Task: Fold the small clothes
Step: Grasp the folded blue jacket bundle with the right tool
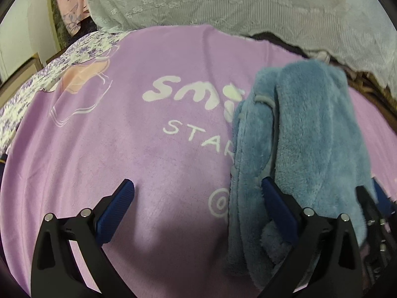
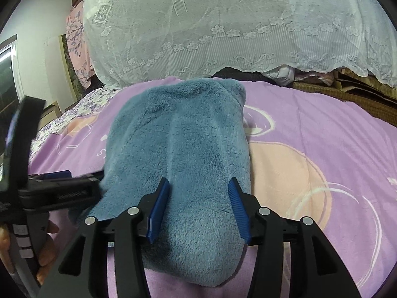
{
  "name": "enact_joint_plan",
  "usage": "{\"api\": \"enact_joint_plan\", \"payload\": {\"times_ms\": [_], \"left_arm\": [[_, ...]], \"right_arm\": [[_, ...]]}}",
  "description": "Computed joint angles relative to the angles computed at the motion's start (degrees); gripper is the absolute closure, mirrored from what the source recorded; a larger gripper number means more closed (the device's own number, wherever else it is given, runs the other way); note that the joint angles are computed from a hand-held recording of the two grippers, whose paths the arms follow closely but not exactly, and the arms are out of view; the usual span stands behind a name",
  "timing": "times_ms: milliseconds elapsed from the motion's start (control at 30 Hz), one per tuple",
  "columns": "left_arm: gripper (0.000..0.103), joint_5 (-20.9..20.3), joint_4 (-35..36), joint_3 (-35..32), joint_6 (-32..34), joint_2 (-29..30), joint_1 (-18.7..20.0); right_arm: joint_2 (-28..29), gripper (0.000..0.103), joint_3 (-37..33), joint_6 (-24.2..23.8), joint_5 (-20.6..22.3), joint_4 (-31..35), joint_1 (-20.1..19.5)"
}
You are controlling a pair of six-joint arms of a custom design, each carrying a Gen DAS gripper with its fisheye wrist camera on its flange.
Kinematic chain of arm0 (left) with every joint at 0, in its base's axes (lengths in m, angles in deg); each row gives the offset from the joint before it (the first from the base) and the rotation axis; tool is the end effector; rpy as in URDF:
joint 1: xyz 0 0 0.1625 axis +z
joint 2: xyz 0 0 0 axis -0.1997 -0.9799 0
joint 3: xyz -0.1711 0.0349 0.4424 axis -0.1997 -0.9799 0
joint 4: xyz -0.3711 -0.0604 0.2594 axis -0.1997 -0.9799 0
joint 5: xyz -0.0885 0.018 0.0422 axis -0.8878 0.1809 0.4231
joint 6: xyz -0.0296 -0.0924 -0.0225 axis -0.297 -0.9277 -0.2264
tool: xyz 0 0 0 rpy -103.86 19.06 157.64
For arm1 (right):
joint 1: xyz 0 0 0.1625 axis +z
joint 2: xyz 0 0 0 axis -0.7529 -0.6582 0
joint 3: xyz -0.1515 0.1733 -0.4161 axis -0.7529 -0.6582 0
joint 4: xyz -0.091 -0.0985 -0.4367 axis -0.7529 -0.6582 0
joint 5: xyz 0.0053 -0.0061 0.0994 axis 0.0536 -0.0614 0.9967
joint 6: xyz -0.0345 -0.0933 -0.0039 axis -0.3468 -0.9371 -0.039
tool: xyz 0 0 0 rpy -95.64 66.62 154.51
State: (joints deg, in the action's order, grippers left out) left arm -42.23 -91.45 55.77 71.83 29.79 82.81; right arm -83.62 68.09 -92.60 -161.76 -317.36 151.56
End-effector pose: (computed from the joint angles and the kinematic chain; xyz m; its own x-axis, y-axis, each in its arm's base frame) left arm -0.0739 -0.8043 0.1091 -0.6592 0.3718 -0.6536 0.6476 0.7225 -0.2422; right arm 0.2063 -0.6173 -0.0151 -0.7589 0.2854 0.5853 -0.3938 0.5147 -0.7616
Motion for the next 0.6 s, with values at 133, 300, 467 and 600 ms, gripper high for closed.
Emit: {"api": "enact_joint_plan", "payload": {"times_ms": [133,300,467,600], "left_arm": [[0.004,0.6,-1.4,0.2,0.9,0.3,-0.2],[0.005,-1.2,-3.6,2.3,1.0,-1.7,-0.6],[0.005,-8.5,-7.6,5.9,3.3,-4.5,-0.8],[0.004,-3.8,-10.3,5.6,7.8,-1.9,-1.7]], "right_arm": [[0.0,0.051,0.1,0.1,-0.1,-0.3,0.0],[-0.9,0.039,1.1,3.6,0.5,0.8,-0.8],[-3.0,0.033,3.8,9.7,4.9,2.9,-2.6],[-2.8,0.033,3.5,9.5,4.8,3.1,-2.5]]}}
